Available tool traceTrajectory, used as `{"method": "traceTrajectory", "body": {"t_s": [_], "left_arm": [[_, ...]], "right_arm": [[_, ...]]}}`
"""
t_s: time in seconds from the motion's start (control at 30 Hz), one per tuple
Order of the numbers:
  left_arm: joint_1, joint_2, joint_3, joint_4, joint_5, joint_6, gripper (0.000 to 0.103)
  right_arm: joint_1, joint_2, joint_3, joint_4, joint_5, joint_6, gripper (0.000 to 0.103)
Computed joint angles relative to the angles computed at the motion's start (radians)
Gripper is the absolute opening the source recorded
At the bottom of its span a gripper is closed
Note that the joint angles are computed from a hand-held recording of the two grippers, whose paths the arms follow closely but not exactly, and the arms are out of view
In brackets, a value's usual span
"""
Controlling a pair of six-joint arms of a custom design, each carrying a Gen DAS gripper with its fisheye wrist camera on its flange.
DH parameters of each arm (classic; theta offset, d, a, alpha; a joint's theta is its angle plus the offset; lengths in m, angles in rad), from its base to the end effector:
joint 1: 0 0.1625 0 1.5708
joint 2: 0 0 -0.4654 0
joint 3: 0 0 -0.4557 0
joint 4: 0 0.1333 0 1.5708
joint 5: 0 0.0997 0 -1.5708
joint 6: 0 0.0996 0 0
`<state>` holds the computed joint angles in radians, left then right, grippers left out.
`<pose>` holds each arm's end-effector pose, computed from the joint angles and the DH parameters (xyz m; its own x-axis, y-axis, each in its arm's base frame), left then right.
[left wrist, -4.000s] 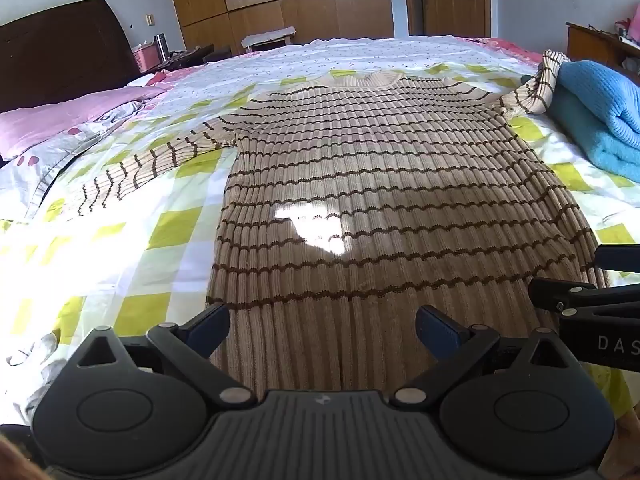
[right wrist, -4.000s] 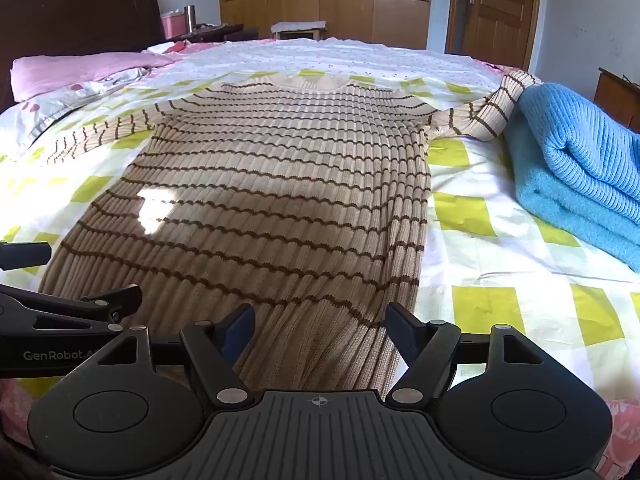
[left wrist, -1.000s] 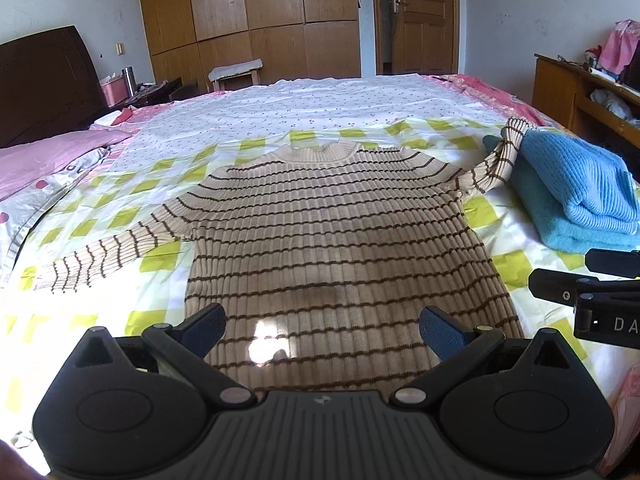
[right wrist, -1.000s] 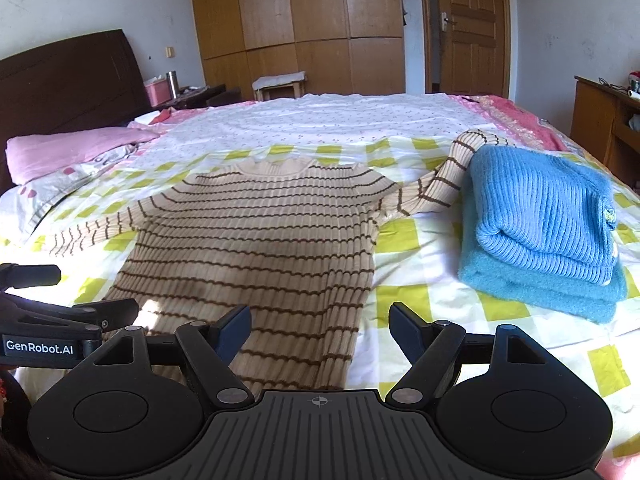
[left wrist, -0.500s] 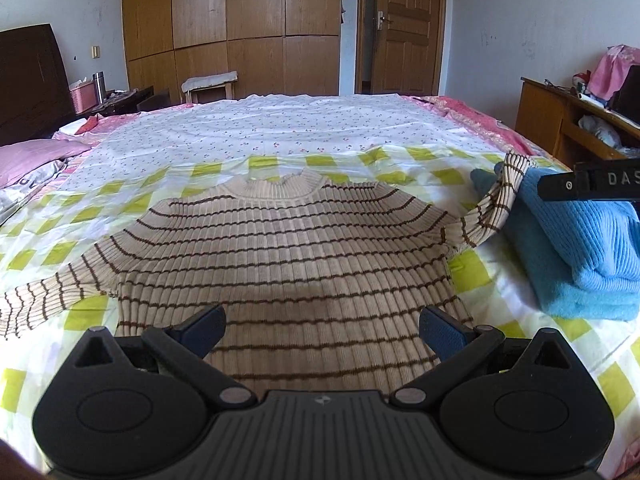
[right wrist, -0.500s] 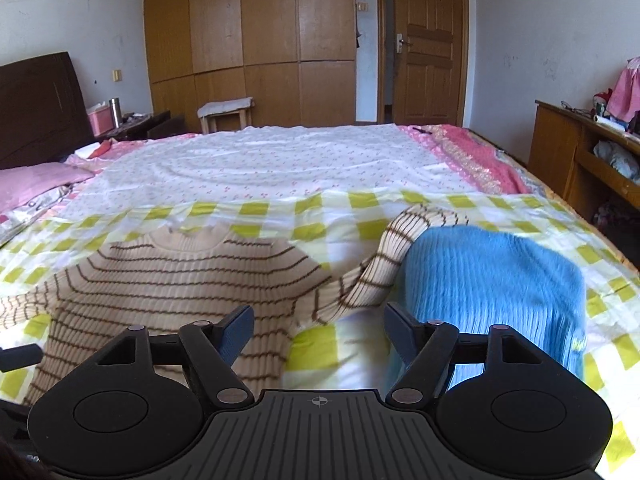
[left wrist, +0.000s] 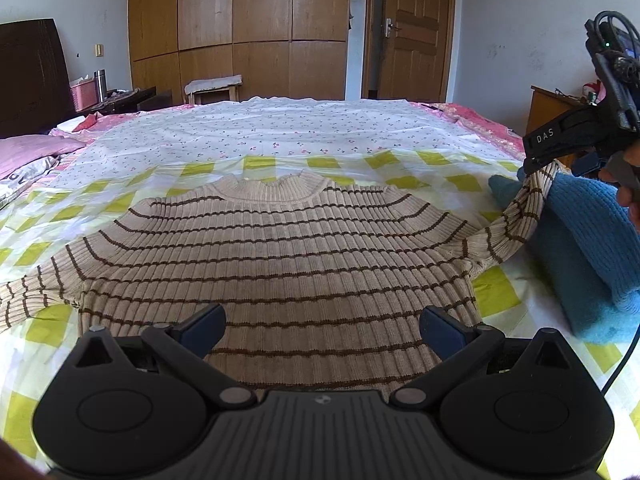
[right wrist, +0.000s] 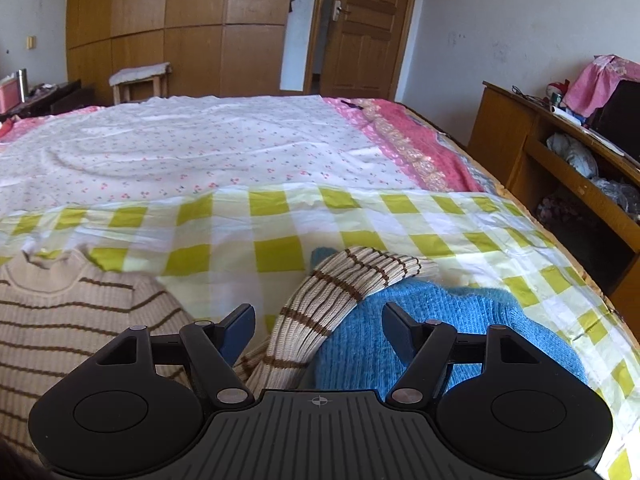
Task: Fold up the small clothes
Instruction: 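Reach the right gripper to the sweater's sleeve cuff and grasp it, then fold the held sleeve across the sweater body with the right gripper, release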
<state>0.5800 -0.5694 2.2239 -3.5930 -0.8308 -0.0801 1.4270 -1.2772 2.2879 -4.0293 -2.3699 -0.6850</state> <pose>-0.2861 -0.4271 -0.0735 -0.6680 0.4424 -0.5984 0.7294 0.5485 -0.4087 -0.0043 -0.4621 0.3123 -0.4667 0.5457 0.6960 -0.3585 0.6026 -0.7129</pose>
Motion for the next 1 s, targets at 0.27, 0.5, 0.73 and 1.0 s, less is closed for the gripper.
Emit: {"method": "traceTrajectory", "body": {"t_s": [0.27, 0.5, 0.73, 1.0], "left_arm": [[0.038, -0.009, 0.009, 0.012, -0.036, -0.014, 0.103], [0.042, -0.044, 0.034, -0.023, -0.027, -0.031, 0.103], [0.031, -0.098, 0.098, -0.032, 0.021, -0.063, 0.103], [0.059, -0.130, 0.145, 0.046, 0.043, -0.136, 0.103]], "right_arm": [[-0.024, 0.007, -0.017, 0.049, 0.021, 0.027, 0.020], [0.007, -0.101, 0.082, 0.168, 0.281, 0.136, 0.009], [0.055, -0.137, 0.148, 0.382, 0.641, 0.081, 0.010], [0.096, -0.006, 0.136, 0.414, 0.439, -0.055, 0.012]]}}
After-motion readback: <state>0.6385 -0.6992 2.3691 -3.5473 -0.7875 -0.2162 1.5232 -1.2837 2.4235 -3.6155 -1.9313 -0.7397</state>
